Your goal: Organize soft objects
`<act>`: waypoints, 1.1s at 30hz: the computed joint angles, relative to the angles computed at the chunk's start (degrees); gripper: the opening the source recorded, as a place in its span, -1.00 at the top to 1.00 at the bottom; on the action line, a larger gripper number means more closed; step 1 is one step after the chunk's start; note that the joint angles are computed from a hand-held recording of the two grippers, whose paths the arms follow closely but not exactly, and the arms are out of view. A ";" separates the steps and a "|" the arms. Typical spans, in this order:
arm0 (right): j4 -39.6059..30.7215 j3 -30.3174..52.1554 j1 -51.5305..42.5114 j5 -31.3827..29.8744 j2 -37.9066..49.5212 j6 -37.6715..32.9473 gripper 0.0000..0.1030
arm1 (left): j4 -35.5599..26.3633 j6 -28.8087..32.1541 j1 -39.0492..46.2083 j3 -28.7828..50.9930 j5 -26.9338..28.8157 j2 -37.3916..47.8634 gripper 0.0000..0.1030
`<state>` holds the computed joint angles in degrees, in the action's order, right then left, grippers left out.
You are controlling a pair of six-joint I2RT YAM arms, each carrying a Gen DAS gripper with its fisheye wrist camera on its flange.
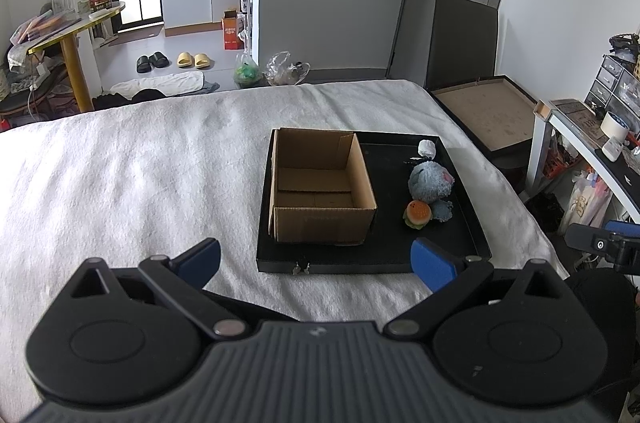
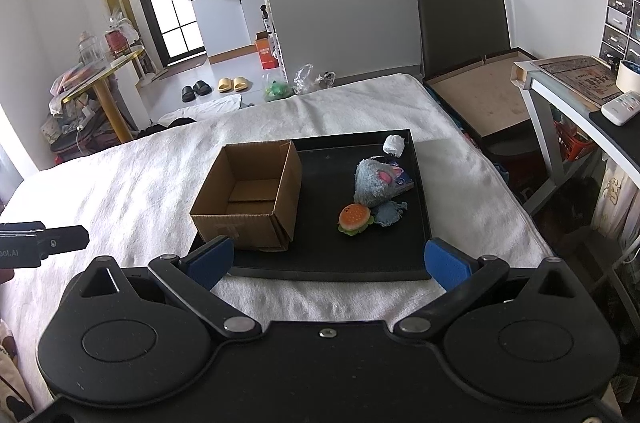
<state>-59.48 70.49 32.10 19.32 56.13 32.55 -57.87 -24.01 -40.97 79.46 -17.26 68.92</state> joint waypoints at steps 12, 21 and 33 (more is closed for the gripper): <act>1.84 -0.79 -3.29 -3.11 2.16 -1.43 -1.00 | 1.87 2.18 4.30 1.00 3.17 3.65 -0.96; 5.69 -2.38 -8.15 -7.24 4.62 -3.98 -1.00 | 4.62 3.49 7.69 1.94 5.30 7.98 -0.96; 13.76 -4.07 -17.21 -15.95 10.04 -8.28 -1.00 | 8.91 4.17 11.44 4.37 6.92 15.71 -0.95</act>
